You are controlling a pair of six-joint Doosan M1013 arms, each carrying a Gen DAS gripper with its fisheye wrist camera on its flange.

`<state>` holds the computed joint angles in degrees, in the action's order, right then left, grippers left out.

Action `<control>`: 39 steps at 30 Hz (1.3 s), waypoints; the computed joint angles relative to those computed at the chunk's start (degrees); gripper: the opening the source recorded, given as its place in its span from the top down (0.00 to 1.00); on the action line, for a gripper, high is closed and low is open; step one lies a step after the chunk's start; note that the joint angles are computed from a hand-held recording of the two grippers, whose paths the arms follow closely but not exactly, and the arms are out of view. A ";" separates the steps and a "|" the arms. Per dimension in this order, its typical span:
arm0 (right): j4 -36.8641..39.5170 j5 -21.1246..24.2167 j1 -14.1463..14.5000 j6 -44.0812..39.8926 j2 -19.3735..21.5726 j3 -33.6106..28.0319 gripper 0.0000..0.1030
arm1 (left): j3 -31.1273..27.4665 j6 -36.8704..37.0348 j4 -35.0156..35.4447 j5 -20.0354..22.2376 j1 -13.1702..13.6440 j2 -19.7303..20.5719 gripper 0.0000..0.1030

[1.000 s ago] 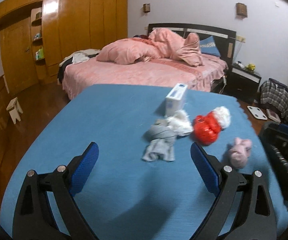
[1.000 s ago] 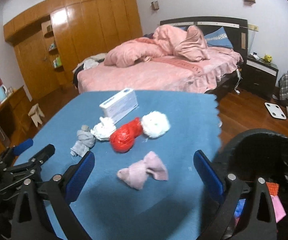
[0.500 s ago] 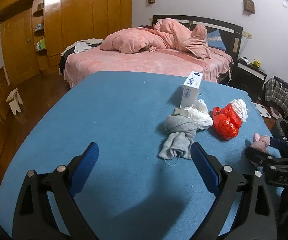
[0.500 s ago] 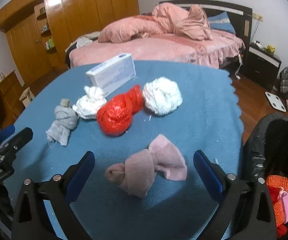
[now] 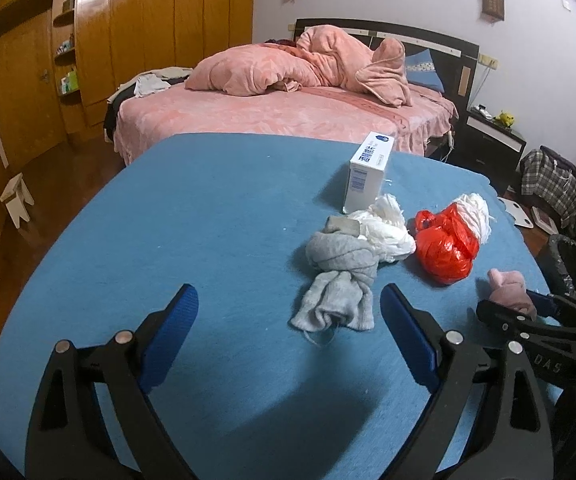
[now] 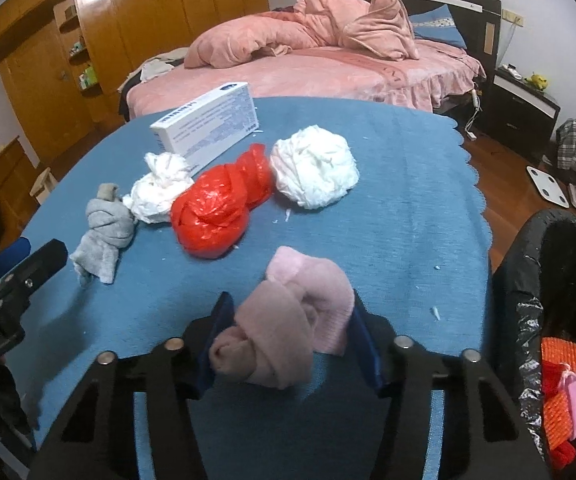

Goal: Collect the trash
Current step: 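Grasp the grey sock with the left tool while the right tool grasps the pink knotted cloth, then lift the grey sock and pink cloth and carry both tools toward the bin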

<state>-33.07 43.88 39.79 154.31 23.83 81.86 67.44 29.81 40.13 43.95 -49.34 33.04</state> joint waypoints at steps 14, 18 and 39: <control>-0.70 1.09 0.12 -0.16 0.34 -0.54 0.53 | -8.37 16.02 -17.57 2.68 2.07 5.32 0.47; -0.71 1.21 0.16 -0.23 0.41 -0.62 0.53 | -9.15 18.19 -17.22 3.27 1.65 5.82 0.60; -1.35 2.87 0.38 -0.74 0.91 -1.37 0.54 | -3.38 8.42 -13.08 0.86 0.63 2.10 0.77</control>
